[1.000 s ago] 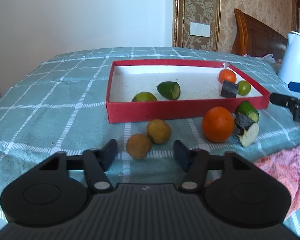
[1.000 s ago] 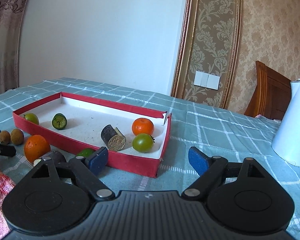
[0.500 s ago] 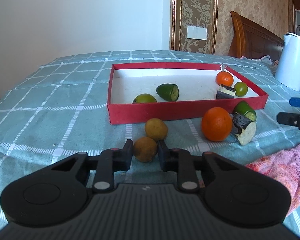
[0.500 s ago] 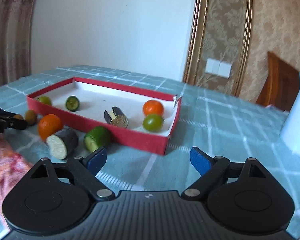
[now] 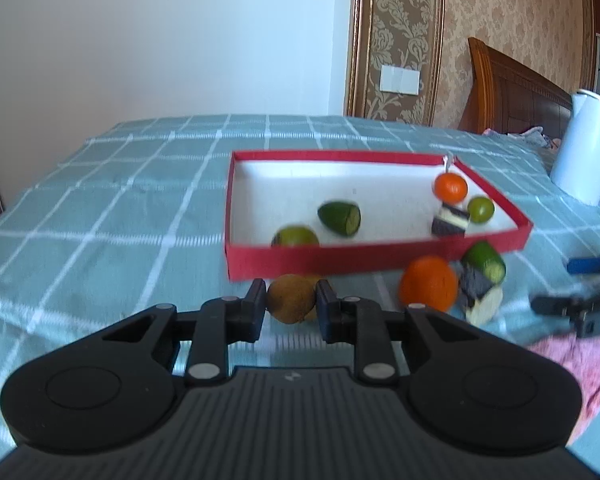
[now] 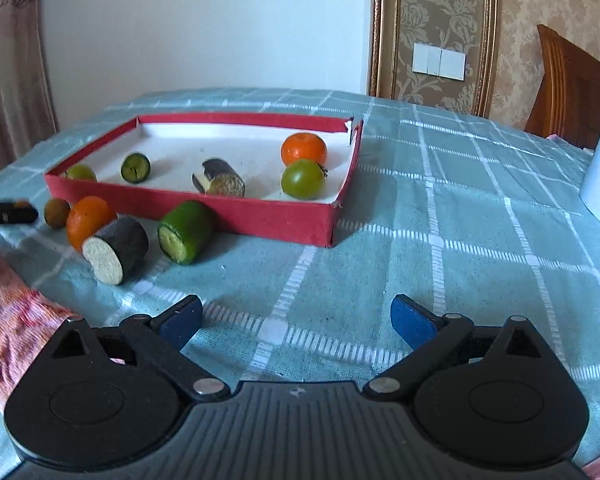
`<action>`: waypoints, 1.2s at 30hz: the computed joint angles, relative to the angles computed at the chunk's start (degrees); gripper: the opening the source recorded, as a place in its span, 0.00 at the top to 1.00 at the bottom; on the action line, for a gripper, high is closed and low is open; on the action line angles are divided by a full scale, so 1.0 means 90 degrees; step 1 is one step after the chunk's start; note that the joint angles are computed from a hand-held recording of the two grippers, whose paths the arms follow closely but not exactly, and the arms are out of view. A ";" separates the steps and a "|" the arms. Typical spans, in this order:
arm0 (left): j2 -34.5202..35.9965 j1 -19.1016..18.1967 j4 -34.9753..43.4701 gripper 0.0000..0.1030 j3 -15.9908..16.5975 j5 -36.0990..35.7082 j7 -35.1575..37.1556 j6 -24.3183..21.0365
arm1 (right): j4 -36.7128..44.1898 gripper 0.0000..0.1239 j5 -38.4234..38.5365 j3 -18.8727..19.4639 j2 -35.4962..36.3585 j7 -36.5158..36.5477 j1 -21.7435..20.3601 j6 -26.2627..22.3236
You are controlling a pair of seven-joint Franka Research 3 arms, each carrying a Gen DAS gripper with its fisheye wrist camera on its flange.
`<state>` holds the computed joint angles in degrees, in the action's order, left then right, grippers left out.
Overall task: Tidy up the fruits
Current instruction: 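Carry the brown round fruit into the tray and open the left gripper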
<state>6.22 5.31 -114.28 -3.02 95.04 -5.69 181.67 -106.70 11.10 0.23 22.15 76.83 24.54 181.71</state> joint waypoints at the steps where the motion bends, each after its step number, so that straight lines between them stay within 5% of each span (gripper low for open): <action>1: 0.0029 0.0000 0.0051 0.77 -0.0001 -0.0238 0.0228 0.0007 | -0.0021 0.17 -0.0086 -0.0339 -0.0001 0.0153 0.0305 0.0032; 4: 0.0175 -0.0053 0.0224 0.77 0.0019 -0.1261 0.1209 -0.0040 | -0.0070 0.17 -0.0187 -0.0570 -0.0014 0.0278 0.0510 0.0093; 9: 0.0649 -0.0148 0.0736 0.77 0.0004 -0.2968 0.2758 -0.0233 | 0.0045 0.17 0.0077 0.0196 -0.0007 0.0046 -0.0211 -0.0138; 14: 0.1337 -0.0230 0.1528 0.77 -0.0158 -0.4291 0.4158 -0.0938 | 0.0043 0.17 0.0092 0.0157 -0.0011 0.0052 -0.0164 -0.0139; 22: 0.2257 -0.0536 0.2632 0.77 -0.0085 -0.5538 0.5512 -0.1697 | 0.0050 0.17 0.0123 0.0198 -0.0010 0.0013 -0.0197 -0.0145; 30: 0.2550 -0.0945 0.2970 0.68 0.0404 -0.6293 0.5979 -0.1913 | 0.0081 0.17 0.0153 0.0236 0.0010 -0.0025 -0.0229 -0.0162; 36: 0.2095 -0.1399 0.2367 0.57 0.1087 -0.5839 0.5152 -0.1323 | 0.0089 0.17 0.0159 0.0225 0.0017 -0.0027 -0.0216 -0.0162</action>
